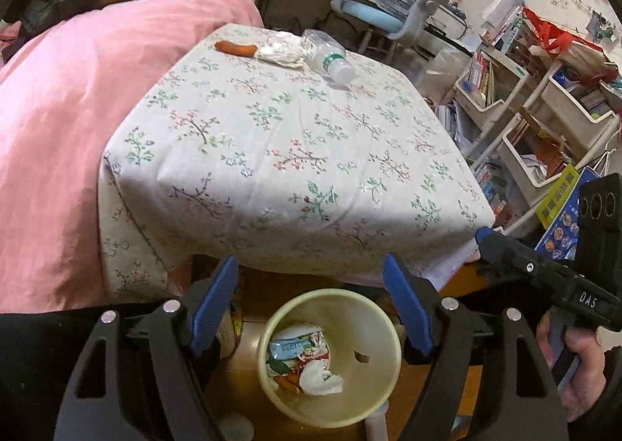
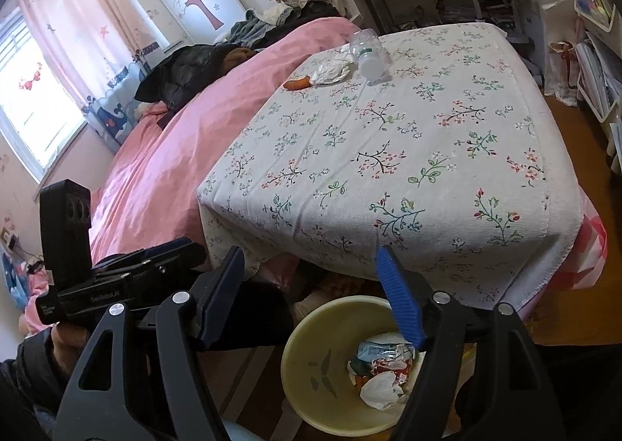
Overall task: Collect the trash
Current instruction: 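Grasp the orange carrot toy with the left tool while the right tool grasps the crumpled printed tissue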
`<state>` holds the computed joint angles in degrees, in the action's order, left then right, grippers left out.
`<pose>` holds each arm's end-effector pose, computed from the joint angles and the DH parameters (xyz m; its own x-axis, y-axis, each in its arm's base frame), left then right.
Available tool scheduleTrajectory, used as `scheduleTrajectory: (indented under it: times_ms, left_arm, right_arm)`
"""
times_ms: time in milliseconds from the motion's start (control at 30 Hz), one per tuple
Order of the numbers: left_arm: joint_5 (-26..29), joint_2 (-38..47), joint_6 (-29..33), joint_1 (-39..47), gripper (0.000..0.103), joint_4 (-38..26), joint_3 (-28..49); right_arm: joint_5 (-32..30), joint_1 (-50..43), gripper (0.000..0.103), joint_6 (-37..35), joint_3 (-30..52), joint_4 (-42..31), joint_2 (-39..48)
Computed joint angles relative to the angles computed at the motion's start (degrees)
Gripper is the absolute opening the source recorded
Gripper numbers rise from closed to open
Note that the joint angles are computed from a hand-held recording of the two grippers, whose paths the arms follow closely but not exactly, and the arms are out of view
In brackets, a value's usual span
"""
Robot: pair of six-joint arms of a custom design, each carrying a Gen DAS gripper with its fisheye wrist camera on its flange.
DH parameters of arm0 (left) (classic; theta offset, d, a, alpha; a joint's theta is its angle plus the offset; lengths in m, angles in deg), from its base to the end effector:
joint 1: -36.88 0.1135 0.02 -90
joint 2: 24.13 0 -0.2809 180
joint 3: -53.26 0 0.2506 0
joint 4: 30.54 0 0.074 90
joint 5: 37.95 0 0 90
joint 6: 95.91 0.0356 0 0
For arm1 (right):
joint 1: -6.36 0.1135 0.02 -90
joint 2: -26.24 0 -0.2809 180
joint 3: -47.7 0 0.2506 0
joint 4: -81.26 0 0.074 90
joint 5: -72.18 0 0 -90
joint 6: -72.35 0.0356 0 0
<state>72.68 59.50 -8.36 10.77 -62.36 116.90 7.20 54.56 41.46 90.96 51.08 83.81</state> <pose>0.2555 -0.1392 0.2226 -0.7311 0.3138 -0.6059 0.5768 0.7586 -0.3031 0.1365 0.1301 0.2142 -0.6469 0.4431 -0.6206 0.1573 0.8739 0.4600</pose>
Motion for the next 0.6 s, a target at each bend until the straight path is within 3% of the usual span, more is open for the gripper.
scheduleTrajectory:
  times_ms: [133, 300, 433, 600]
  left_arm:
    - [-1.0, -1.4, -1.0, 1.1, 0.076, 2.5, 0.8]
    - [-6.7, 3.6, -2.9, 3.0, 0.079, 4.7, 9.5]
    - [-9.4, 11.5, -6.3, 5.5, 0.079, 2.6, 20.1]
    - [-11.3, 16.5, -11.2, 8.6, 0.079, 2.4, 24.0]
  right_arm:
    - [-1.6, -1.7, 0.068, -2.6, 1.2, 0.9, 1.0]
    - [-8.8, -10.3, 0.068, -15.1, 9.3, 3.4, 8.9]
    - [-16.8, -21.1, 0.068, -26.5, 21.6, 5.9, 22.0]
    - [-27.4, -34.4, 0.068, -31.5, 44.3, 4.1, 44.1]
